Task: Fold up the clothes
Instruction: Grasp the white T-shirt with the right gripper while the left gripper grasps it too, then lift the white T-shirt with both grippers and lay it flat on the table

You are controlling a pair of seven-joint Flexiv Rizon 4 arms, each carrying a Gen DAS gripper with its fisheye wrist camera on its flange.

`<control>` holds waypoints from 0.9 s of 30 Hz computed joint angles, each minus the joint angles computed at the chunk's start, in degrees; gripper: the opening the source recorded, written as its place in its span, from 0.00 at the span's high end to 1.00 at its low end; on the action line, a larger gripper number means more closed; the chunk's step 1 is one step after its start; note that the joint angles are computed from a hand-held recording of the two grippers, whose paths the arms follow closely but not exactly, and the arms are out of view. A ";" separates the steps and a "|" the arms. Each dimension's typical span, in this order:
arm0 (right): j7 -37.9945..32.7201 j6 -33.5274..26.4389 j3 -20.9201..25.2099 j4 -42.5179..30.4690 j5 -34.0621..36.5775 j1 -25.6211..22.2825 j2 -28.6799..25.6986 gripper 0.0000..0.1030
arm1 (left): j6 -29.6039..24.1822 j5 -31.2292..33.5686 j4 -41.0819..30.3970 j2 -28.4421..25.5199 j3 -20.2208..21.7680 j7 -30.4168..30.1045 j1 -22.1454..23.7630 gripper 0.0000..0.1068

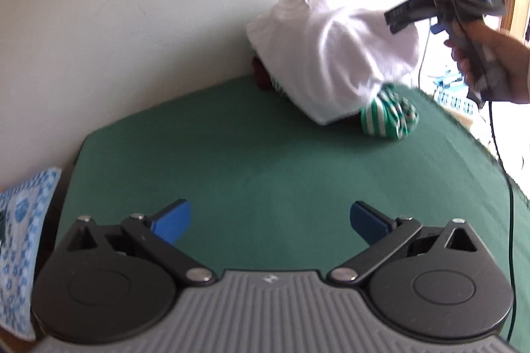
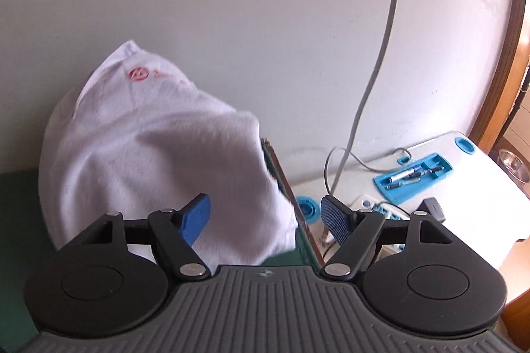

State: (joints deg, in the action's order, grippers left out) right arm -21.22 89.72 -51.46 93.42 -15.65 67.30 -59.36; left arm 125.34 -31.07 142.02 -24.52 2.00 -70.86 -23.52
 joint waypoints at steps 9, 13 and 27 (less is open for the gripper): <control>-11.98 8.07 5.14 3.00 -1.88 -3.00 4.12 0.95 | -13.87 6.59 -25.05 -13.32 -2.81 -10.02 10.61 0.04; -16.75 11.03 5.01 6.24 0.23 -2.13 5.55 0.95 | -25.45 3.79 -36.93 -19.61 1.78 -12.00 6.36 0.05; -27.12 17.16 4.24 9.60 12.61 0.64 4.05 0.95 | -14.85 17.94 -29.24 -12.32 -7.58 -15.34 14.51 0.93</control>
